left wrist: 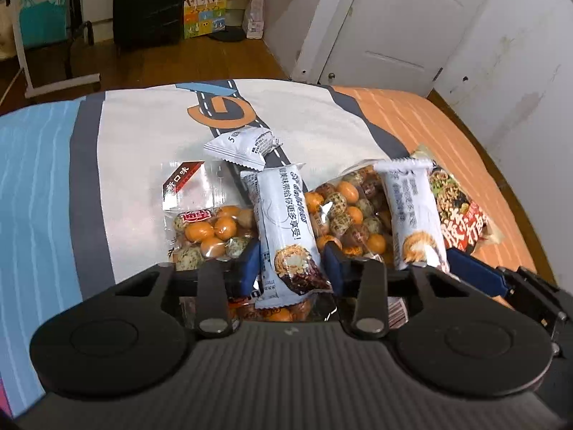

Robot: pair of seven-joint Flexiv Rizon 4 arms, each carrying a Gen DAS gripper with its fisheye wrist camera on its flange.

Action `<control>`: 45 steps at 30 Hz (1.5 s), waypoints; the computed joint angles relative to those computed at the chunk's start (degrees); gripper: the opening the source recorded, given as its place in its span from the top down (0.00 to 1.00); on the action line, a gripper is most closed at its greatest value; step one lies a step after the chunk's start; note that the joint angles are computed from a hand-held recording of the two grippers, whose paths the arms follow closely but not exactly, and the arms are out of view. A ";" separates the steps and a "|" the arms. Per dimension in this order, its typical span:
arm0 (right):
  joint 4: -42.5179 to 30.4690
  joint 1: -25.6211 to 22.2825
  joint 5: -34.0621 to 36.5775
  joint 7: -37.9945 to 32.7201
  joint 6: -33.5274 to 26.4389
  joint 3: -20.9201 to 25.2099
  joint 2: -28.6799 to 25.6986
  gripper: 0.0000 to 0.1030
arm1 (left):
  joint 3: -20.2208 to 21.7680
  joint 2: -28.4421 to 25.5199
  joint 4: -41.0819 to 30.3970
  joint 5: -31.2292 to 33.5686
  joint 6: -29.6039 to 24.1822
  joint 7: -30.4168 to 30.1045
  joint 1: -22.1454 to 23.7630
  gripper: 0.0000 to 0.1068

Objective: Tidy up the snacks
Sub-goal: 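Move the left tool to the white snack bar pack and grasp it, then carry the white bar pack with the left tool into the pink box and release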

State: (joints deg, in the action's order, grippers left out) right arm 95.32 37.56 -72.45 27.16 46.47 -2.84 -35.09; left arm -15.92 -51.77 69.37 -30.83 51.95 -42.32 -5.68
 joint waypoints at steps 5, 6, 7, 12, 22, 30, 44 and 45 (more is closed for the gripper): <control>-2.56 0.77 2.24 -6.06 -2.79 0.19 -1.45 0.56 | 0.25 0.56 0.91 0.79 1.37 0.77 -0.27 0.67; -3.02 1.06 2.29 -6.95 -3.27 -0.06 -1.82 0.54 | 0.25 0.60 1.03 0.80 1.59 0.70 -0.29 0.67; -3.29 1.27 2.35 -7.70 -3.76 -0.30 -2.06 0.51 | 0.24 0.75 1.24 0.80 1.71 0.64 -0.27 0.67; -4.52 1.80 1.93 -9.93 -4.73 -1.48 -3.40 0.50 | 0.00 0.98 1.78 0.92 2.25 1.22 -0.15 0.69; -5.94 3.35 4.25 -14.92 -9.22 -0.49 -2.98 0.68 | 0.86 3.17 3.78 1.78 0.51 2.26 0.32 0.73; -6.03 5.06 7.12 -16.72 -12.11 1.10 -0.92 0.70 | 2.76 7.16 7.19 2.99 -1.91 3.44 1.30 0.73; -7.88 8.28 9.81 -20.35 -12.79 3.62 1.65 0.71 | 5.99 17.26 14.15 2.16 -7.73 5.61 4.56 0.73; -7.81 8.33 9.74 -20.34 -12.05 3.84 1.93 0.71 | 6.42 18.04 14.51 2.36 -8.62 5.69 4.83 0.73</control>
State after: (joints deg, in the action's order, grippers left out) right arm 87.51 45.88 -62.71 6.82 34.41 1.00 -33.16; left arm -9.50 -33.73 83.88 -28.47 43.34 -36.62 -0.85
